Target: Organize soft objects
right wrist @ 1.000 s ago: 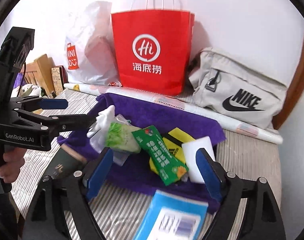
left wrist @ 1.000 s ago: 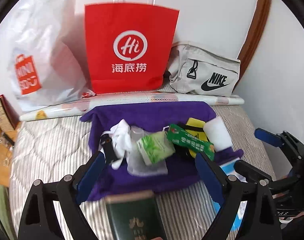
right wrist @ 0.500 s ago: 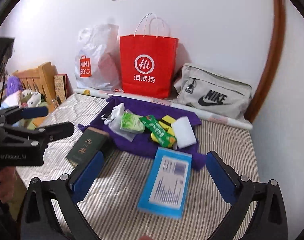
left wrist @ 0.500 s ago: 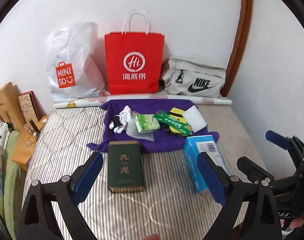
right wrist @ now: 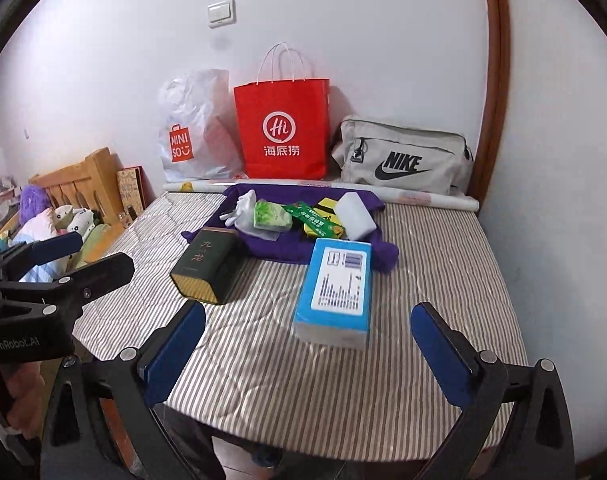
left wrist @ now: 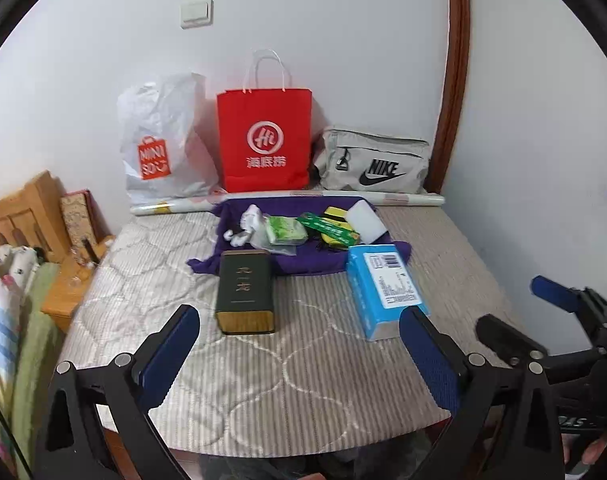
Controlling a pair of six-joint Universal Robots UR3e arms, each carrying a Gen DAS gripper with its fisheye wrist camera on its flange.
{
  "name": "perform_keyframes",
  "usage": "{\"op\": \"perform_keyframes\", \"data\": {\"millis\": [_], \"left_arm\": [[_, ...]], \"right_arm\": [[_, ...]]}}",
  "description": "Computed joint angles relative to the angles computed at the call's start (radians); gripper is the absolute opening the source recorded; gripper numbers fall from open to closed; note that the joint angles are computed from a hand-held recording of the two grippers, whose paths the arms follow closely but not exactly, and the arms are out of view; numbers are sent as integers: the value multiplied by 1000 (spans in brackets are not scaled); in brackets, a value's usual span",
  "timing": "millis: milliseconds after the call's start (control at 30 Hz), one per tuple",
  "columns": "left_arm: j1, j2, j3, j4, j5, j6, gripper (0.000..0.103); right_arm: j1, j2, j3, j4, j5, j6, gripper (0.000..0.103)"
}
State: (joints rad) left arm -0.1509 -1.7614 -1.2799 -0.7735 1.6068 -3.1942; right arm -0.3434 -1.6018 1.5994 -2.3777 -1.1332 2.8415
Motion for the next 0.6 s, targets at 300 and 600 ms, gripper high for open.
{"op": "perform_keyframes", "data": {"millis": [300,600], "left_arm": [[-26,60,-55,17,32,-5,101],[-38,97,-92,33,52,-1,101]], "right_arm": [[-37,-111,84,17,41,-15,102],[-63,-157,112,18,72,-21,102]]}}
